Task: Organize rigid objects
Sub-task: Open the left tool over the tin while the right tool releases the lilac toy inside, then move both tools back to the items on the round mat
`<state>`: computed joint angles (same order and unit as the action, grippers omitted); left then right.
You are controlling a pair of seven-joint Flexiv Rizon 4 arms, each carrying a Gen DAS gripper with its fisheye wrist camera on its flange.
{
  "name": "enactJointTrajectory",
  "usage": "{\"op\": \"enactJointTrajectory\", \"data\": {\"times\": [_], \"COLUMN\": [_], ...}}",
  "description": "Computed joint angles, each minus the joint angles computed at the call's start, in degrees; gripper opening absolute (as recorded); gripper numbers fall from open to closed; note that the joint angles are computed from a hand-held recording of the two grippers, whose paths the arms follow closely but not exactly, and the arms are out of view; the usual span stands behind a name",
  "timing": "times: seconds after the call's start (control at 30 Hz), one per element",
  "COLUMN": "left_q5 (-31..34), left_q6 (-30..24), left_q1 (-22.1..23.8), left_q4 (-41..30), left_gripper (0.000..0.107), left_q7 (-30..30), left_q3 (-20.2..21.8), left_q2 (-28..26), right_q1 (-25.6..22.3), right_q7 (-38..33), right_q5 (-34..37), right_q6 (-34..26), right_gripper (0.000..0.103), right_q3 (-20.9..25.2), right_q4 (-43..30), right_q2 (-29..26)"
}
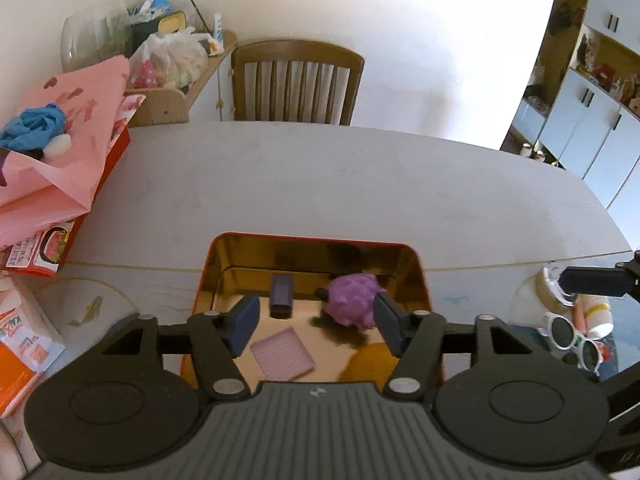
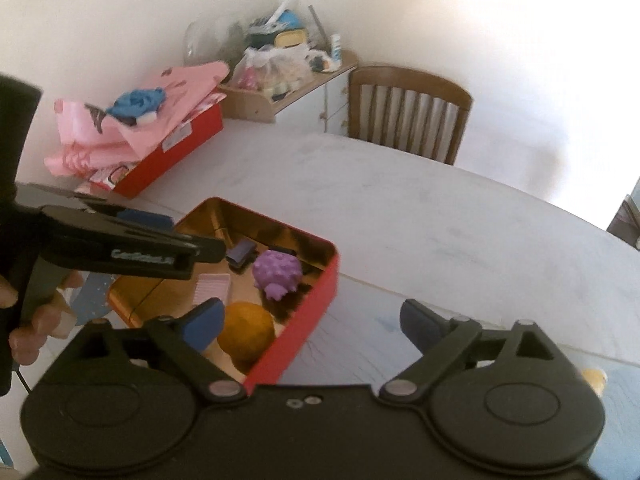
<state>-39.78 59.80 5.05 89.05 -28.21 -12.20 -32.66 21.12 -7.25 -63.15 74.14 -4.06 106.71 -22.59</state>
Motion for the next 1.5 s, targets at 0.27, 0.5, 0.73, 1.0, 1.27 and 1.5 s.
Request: {"op": "enactJointTrajectory", "data": {"times": [0.27,0.5,0.73,1.0,1.27,1.5], "left_q5": [-9.17,-18.51,-22.67,-23.73,-21.34,-11.61], "left_q6": [3.40,2.73,3.14,7.85,12.31,12.18], "left_q1": [-0.01,-3.53,-8.80,-13.59,-16.62,-17.17], "left_q4": [9.56,16.02,19.36,22.36,23.97,22.36], "left_gripper": [0.076,0.083,0.084,0.084,0.084,0.084], "left_q7": [6.51,12.99,15.47,17.22,16.73,10.48], "left_q3": [-2.62,-1.43,0.85,0.75,-0.64,-1.39], "left_q2": [7.02,12.54,15.14,15.90,14.39,10.28], "right_q1": [-4.17,-11.45,-18.14,-23.49,-28.50,-30.38], "right_q7": [14.59,20.74,22.93,24.86,24.86,21.02], "right_q5": [-12.85,-19.45,-20.70,-23.94,-27.80,-26.54], "right_q6": [0.84,0.04,0.54,2.99,8.48,10.61], "right_gripper": [0.101,0.103,0.103,0.103,0.103,0.103], "right_q3": [0.73,4.95,7.73,6.75,4.45,3.74], "right_q4": [10.50,19.62,26.67,30.25,31.75,30.75], "right_q2": [9.39,17.82,23.95,26.08,25.32,22.05]}}
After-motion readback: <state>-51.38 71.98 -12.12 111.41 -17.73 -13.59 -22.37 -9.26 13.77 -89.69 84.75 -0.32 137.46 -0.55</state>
